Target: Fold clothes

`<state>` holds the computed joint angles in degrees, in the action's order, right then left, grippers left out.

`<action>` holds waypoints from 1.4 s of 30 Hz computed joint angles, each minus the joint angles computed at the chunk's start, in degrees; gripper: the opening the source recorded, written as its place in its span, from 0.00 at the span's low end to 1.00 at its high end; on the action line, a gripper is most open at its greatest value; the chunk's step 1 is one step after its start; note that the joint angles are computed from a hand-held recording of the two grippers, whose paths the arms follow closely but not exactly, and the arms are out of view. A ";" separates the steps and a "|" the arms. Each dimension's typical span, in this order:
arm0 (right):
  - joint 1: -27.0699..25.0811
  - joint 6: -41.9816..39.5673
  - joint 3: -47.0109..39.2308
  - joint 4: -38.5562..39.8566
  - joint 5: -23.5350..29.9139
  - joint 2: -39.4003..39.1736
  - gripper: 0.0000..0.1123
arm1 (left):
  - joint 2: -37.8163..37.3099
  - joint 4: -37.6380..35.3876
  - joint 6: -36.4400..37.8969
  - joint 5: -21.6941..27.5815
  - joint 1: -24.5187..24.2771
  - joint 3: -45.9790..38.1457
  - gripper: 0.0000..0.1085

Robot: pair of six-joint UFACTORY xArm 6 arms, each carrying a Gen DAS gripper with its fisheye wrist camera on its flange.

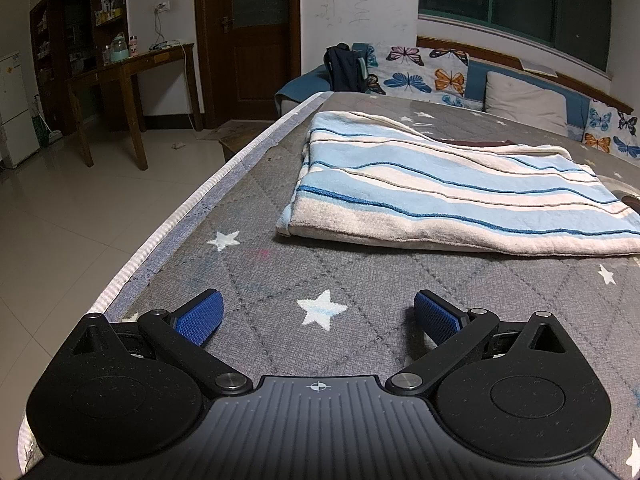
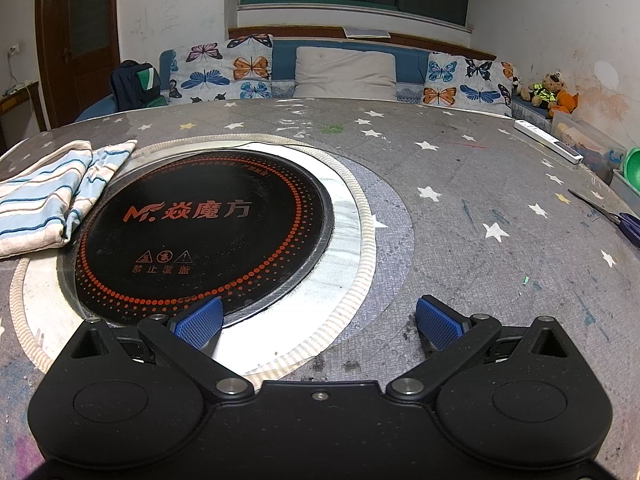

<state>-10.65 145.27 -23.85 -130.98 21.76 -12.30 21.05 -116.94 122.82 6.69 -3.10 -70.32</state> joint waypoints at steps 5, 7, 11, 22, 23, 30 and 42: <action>0.12 -3.41 -0.72 3.10 -1.66 0.02 0.92 | -0.05 2.91 -2.59 -0.09 -0.12 0.19 0.94; 0.21 -3.77 -0.71 3.19 -2.05 -0.38 0.92 | -0.04 5.08 -4.33 -0.10 -0.10 0.23 0.94; 0.90 -6.58 -1.65 4.19 -3.28 -0.84 0.92 | -0.51 6.25 -4.80 -0.24 0.14 0.25 0.94; 3.82 -13.09 -7.32 6.88 -8.66 1.82 0.83 | 0.75 14.93 -14.23 -1.58 -0.53 -3.91 0.94; 4.14 -13.73 -7.77 7.29 -8.85 2.17 0.82 | 1.25 16.04 -15.30 -1.93 -0.71 -4.61 0.94; 6.45 -15.96 -14.98 7.73 -12.65 8.42 0.70 | 5.36 27.41 -26.33 -3.53 -1.61 -9.41 0.94; 8.31 -17.26 -25.59 8.60 -17.20 17.33 0.54 | 10.80 50.86 -50.09 -2.73 -0.85 -13.54 0.94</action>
<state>-2.35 128.02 -49.44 -122.38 4.56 5.03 31.85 -66.08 72.74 3.96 -3.95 -83.86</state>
